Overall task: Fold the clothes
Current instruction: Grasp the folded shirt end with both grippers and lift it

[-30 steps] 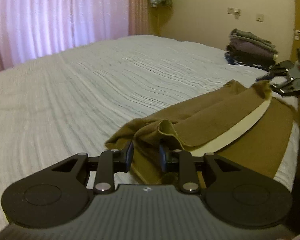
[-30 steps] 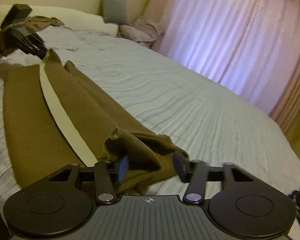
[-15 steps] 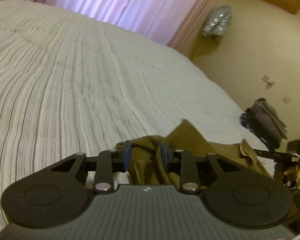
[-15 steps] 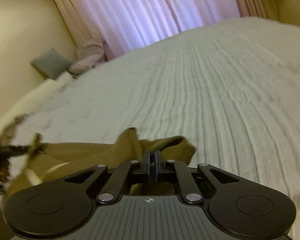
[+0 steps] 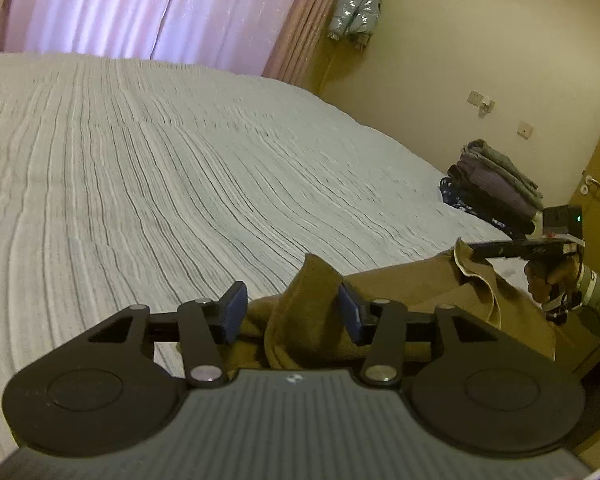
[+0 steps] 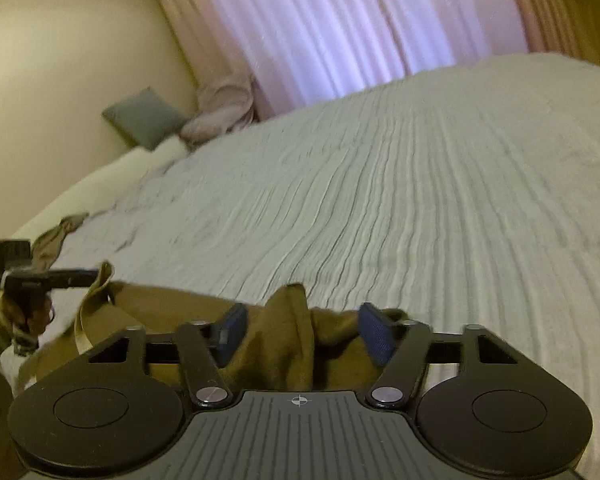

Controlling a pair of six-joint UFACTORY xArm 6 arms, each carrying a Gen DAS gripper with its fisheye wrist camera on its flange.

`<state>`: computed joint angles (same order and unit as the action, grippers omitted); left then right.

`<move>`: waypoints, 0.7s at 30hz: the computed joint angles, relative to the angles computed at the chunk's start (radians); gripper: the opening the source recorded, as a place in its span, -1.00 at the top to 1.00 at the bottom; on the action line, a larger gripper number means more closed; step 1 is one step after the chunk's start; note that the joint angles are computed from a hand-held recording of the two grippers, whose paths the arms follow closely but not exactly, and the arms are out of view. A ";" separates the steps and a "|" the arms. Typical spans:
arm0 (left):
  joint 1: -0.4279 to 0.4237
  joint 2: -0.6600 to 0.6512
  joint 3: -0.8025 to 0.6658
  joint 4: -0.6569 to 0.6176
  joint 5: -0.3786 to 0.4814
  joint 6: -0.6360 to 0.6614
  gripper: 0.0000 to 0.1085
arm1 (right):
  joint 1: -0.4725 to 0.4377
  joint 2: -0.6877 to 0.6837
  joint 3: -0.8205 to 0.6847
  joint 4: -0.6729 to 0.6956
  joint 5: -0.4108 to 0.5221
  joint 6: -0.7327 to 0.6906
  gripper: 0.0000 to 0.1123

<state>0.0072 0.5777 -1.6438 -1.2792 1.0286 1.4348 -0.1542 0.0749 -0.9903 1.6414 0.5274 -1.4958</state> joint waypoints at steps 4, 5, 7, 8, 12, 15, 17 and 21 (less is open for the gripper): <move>0.008 0.026 -0.022 -0.049 0.054 -0.024 0.98 | -0.018 0.016 -0.014 0.046 0.053 -0.034 0.85; 0.017 0.023 -0.012 -0.081 0.061 -0.021 0.99 | -0.034 0.008 -0.006 0.093 0.081 -0.066 0.93; 0.035 0.016 0.012 -0.158 0.057 -0.040 0.99 | -0.065 -0.011 0.015 0.191 0.115 -0.108 0.94; 0.041 0.015 0.020 -0.193 0.048 -0.058 0.99 | -0.075 -0.018 0.021 0.228 0.114 -0.115 0.94; 0.027 0.022 0.022 -0.187 -0.054 -0.163 0.98 | -0.044 0.006 -0.010 0.212 -0.025 -0.036 0.94; 0.003 0.026 0.021 -0.125 -0.123 -0.213 0.98 | -0.007 0.039 -0.037 0.108 -0.121 0.092 0.94; -0.005 0.023 0.024 -0.129 -0.140 -0.204 0.98 | -0.004 0.039 -0.037 0.127 -0.140 0.091 0.94; -0.019 0.015 0.026 -0.178 -0.161 -0.155 0.98 | -0.008 0.005 -0.017 0.228 -0.156 0.005 0.94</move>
